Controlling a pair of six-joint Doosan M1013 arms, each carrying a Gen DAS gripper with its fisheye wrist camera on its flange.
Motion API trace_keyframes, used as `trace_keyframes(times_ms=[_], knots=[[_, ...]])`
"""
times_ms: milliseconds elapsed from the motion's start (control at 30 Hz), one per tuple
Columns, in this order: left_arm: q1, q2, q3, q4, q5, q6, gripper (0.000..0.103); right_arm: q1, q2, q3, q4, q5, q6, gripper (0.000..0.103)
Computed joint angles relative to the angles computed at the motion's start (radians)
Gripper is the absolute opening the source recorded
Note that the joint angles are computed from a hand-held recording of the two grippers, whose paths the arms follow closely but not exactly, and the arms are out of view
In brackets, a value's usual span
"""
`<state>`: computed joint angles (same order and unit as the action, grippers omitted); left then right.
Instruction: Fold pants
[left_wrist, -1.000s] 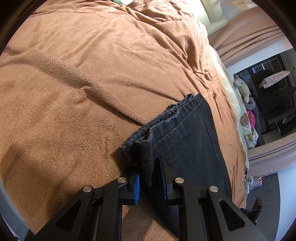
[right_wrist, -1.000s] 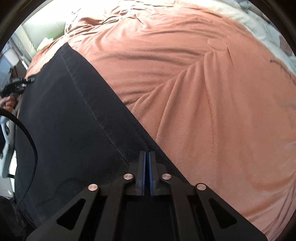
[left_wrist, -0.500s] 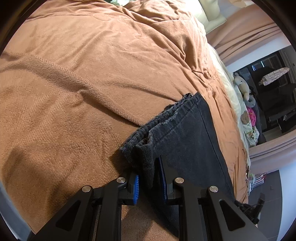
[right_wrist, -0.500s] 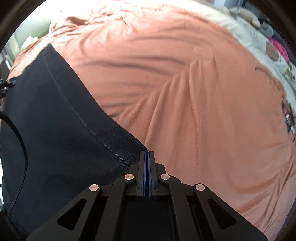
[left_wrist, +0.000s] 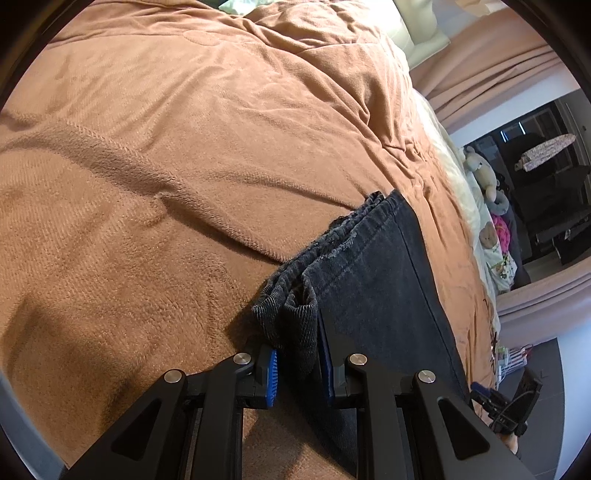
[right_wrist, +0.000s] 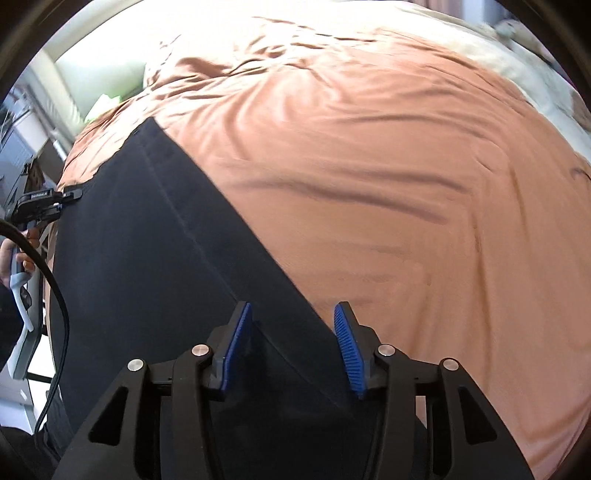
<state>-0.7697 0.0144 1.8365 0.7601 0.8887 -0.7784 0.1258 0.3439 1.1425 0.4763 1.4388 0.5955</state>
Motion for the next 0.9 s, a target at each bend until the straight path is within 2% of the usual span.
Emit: trace_keyframes(times_ms=[167, 500, 900], knots=[[0.001, -0.001, 0.000, -0.002, -0.002, 0.005, 0.020, 0.055, 0.045, -0.037, -0.018, 0.021, -0.004, 0.045], [-0.003, -0.006, 0.014, 0.023, -0.019, -0.021, 0.020, 0.103, 0.108, -0.112, 0.045, 0.108, -0.031, 0.045], [-0.001, -0.008, 0.016, 0.022, -0.026, -0.016, 0.020, 0.159, 0.169, -0.169, 0.027, 0.105, 0.041, 0.044]])
